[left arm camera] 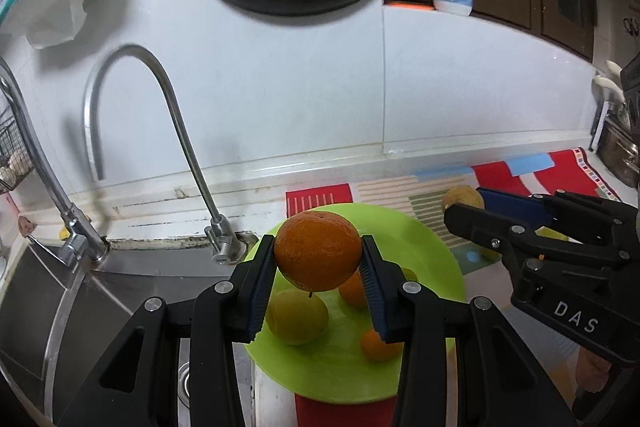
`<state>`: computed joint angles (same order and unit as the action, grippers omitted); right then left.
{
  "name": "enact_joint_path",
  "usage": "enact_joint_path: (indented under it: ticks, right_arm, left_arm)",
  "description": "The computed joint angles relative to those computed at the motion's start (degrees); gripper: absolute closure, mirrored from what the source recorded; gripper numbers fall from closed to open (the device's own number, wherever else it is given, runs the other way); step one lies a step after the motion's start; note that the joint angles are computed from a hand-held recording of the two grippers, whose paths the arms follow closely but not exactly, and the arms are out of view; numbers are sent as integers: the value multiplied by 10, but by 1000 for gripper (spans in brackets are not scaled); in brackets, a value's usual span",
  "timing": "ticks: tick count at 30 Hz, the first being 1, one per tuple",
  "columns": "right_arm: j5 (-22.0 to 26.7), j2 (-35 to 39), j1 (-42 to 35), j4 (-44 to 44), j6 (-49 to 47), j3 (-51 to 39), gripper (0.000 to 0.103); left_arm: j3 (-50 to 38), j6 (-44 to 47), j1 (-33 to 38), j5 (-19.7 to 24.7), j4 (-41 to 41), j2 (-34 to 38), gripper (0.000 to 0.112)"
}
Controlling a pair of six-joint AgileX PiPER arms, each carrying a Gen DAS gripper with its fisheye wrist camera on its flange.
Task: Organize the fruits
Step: 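Carry the orange and brown fruit over the green plate and release both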
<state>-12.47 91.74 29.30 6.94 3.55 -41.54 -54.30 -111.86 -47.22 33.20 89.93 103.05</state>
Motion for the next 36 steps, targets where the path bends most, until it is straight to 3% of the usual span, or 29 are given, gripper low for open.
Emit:
enact_joint_path:
  ticks: [10,19,22,24,29,36]
  right_arm:
    - [1,113,-30,-241,223,-75,75]
    - [-2,167,-44,-336,315,-109,75]
    - [0,169,-43,-291,278,-110,71]
    - [-2,165,-44,-281,270,-105,67]
    - [-10,126,-36,-149,144,-63,67]
    - [-30,49,-23,2,10,6,49]
  left_arm:
    - [-41,16,53,-53,-4,65,71]
    - [-64,34,68,-73,-12,97,70]
    - [-61,20,61,-56,1,94,60]
    - [-58,26,57,-48,-8,89,59]
    - [-32,12,39,-27,-13,58,54]
    - [5,1,-6,15,-40,6,45]
